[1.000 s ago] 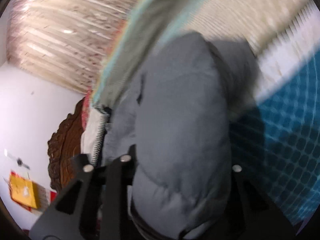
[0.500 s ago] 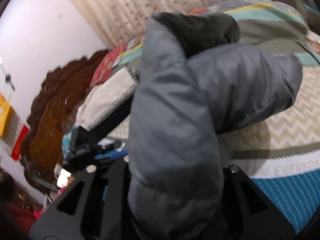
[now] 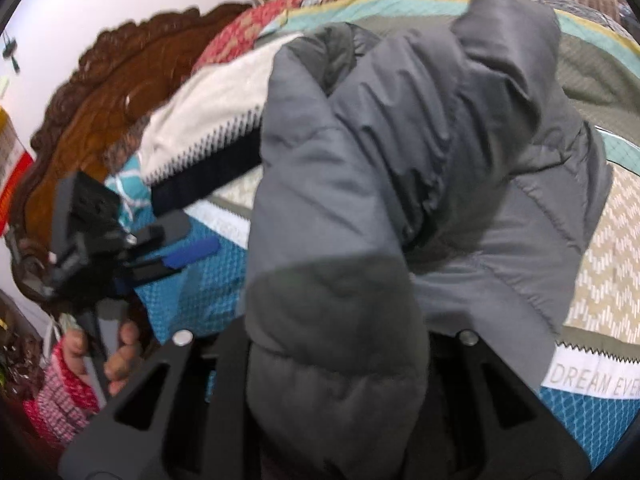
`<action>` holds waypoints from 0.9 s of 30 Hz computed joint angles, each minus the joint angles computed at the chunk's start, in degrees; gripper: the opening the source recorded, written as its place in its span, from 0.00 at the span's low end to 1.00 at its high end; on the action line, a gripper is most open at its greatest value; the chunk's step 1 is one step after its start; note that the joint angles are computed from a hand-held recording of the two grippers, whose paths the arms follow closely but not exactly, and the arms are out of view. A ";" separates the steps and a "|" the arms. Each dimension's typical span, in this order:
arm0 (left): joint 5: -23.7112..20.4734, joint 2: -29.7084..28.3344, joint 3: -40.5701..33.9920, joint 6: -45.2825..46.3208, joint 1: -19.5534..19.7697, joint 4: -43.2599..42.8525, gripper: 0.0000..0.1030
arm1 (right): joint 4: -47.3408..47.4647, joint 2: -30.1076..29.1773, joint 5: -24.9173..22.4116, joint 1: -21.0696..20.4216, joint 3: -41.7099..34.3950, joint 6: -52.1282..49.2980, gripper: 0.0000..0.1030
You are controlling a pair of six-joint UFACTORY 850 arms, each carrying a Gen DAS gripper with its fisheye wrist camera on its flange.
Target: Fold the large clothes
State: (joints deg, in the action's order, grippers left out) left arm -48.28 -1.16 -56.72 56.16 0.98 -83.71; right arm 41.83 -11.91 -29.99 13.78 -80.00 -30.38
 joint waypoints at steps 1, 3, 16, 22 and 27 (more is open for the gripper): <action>0.14 -0.15 0.22 0.49 0.28 -0.31 0.79 | -1.39 -0.56 0.04 0.50 -0.42 0.93 0.20; 0.11 0.16 0.89 0.60 0.85 -0.35 0.79 | -4.82 -1.74 -0.09 1.48 -1.44 3.30 0.24; -1.85 -0.46 -1.95 -2.97 2.38 0.75 0.79 | 17.09 6.77 2.81 0.64 8.53 -27.06 0.77; -6.33 -1.34 -6.79 -1.16 -1.58 -0.26 0.79 | 36.37 15.01 -6.97 -7.00 16.85 -44.71 0.77; -2.74 -2.69 -11.69 -1.91 -6.49 6.94 0.80 | 41.73 15.83 -13.59 -10.75 18.98 -48.40 0.77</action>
State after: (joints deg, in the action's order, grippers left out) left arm -51.02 -3.85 -68.41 54.25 -5.51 -76.78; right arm 83.56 3.92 -43.58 3.03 -61.02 -78.78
